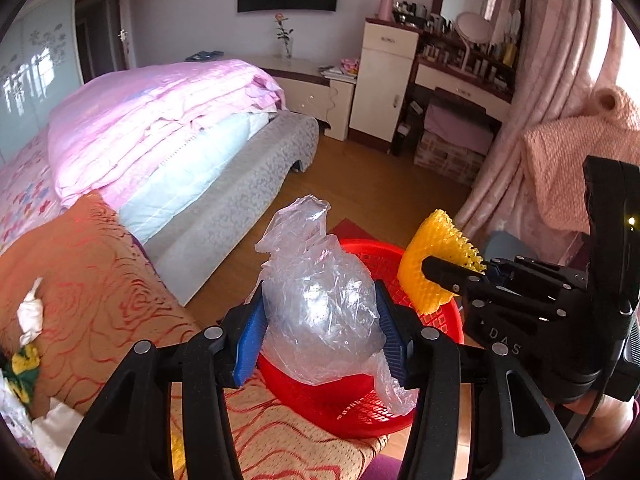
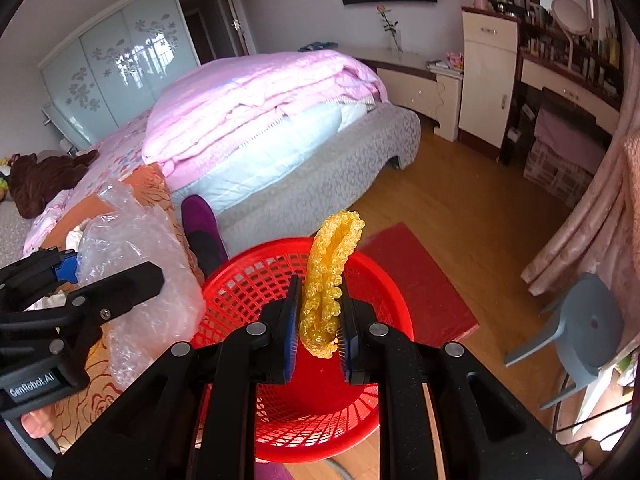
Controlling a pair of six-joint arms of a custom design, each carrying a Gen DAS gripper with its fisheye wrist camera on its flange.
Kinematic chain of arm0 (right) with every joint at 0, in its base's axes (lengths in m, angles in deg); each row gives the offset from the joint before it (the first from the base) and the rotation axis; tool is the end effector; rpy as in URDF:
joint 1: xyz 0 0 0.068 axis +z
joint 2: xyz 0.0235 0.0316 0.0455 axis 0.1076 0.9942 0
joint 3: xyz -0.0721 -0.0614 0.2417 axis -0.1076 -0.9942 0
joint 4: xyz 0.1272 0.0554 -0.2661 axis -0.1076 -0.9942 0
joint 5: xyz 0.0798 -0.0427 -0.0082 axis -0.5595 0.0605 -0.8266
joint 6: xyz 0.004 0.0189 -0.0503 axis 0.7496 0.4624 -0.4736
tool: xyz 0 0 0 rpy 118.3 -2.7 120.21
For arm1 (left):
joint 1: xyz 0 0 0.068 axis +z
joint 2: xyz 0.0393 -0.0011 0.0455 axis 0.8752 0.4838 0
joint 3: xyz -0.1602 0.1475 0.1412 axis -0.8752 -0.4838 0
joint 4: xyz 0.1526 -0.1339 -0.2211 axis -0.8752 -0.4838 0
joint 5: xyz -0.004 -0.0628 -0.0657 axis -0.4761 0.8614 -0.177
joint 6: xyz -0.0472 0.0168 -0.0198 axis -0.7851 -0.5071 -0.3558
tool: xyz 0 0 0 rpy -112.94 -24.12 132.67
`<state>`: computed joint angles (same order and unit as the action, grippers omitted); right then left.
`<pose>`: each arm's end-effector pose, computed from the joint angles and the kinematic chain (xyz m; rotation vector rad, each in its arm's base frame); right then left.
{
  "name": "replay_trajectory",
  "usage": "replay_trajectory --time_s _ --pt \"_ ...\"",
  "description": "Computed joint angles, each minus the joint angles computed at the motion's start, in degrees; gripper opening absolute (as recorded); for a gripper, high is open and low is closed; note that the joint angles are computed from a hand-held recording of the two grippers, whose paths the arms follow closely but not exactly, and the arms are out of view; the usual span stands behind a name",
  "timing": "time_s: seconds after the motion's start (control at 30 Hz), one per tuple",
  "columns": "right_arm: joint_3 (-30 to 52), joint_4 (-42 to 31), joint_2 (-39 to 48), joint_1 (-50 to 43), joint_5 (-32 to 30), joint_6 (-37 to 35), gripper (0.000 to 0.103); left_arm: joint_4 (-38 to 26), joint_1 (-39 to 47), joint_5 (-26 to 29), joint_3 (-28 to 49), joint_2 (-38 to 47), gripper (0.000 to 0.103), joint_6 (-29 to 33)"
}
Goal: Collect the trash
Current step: 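Carry both items over the red wastebasket and open both tools to drop them, then move both open tools back over the table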
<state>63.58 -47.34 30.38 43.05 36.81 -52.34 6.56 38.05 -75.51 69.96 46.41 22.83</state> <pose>0.3257 0.2412 0.1164 -0.3148 2.4263 0.3696 0.2907 -0.1191 0.1508 0.1390 2.4317 -0.1486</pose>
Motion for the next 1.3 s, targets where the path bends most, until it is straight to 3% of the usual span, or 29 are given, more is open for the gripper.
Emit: replay_trajectory --time_s 0.2,0.37,0.43,0.8,0.87,1.07,1.3 --pt "0.72 -0.77 1.19 -0.47 -0.47 0.30 0.031 0.59 0.72 0.61 -0.29 0.74 0.064 -0.75" --pt "0.79 -0.90 1.47 -0.52 -0.03 1.34 0.053 0.23 1.43 0.71 -0.49 -0.51 0.071 -1.39" --pt "0.35 -0.54 1.14 -0.67 0.19 1.35 0.056 0.27 1.72 0.87 -0.78 -1.16 0.073 -1.47" --pt "-2.65 1.64 -2.52 1.07 4.61 0.80 0.060 -0.57 1.47 -2.89 -6.47 -10.27 0.075 -3.16" --pt "-3.36 2.22 -3.37 1.59 5.74 0.87 0.065 -1.18 1.61 -3.95 -8.05 -12.95 0.075 -3.76" --pt "-5.23 4.62 -5.55 3.97 8.30 0.94 0.073 -5.27 2.76 -7.23 -13.47 -23.68 0.077 -5.27" --pt "-4.52 4.81 -5.92 8.57 8.56 -0.71 0.074 -13.90 5.24 -9.65 -19.66 -38.51 0.078 -6.44"
